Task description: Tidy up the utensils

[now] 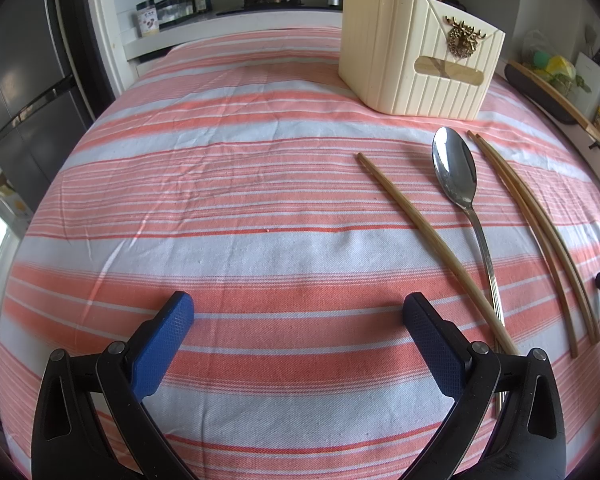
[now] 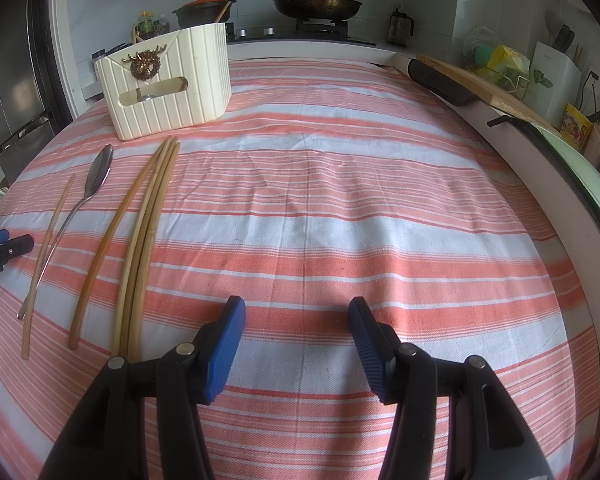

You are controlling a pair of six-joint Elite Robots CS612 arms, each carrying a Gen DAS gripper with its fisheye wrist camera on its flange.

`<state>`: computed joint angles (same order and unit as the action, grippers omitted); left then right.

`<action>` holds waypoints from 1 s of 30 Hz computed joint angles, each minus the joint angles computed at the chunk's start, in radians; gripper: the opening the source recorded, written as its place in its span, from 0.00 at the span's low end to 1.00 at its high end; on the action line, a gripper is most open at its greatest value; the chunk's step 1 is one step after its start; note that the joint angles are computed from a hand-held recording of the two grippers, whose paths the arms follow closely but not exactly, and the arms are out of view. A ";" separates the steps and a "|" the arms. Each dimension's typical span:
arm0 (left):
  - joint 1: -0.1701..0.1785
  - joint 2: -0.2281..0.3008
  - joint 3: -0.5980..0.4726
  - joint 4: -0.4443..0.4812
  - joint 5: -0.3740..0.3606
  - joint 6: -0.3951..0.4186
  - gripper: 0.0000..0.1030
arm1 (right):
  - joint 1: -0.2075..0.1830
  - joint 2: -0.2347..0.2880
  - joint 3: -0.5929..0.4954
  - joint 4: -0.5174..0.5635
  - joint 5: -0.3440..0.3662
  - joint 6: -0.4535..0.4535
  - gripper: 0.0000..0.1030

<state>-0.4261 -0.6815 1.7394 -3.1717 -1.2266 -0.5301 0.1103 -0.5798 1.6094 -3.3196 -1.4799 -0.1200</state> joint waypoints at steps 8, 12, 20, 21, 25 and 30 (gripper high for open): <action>0.000 0.000 0.000 0.000 0.000 0.000 1.00 | -0.001 0.000 0.000 -0.001 0.001 -0.002 0.53; 0.003 -0.001 0.002 -0.002 -0.002 0.003 1.00 | 0.000 0.000 0.000 -0.001 0.001 -0.001 0.53; 0.001 0.000 0.001 -0.001 -0.001 0.001 1.00 | -0.001 0.000 0.000 -0.001 0.000 -0.002 0.53; 0.002 -0.001 0.002 -0.002 -0.001 0.002 1.00 | 0.000 0.000 0.000 -0.001 0.000 -0.001 0.53; 0.003 -0.001 0.003 -0.003 -0.002 0.003 1.00 | 0.000 0.000 0.000 -0.002 0.001 -0.001 0.53; 0.003 -0.001 0.003 -0.004 -0.002 0.003 1.00 | 0.002 -0.005 -0.004 0.027 -0.004 0.014 0.53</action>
<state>-0.4226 -0.6821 1.7424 -3.1757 -1.2285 -0.5269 0.1121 -0.5851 1.6057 -3.2926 -1.4841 -0.1062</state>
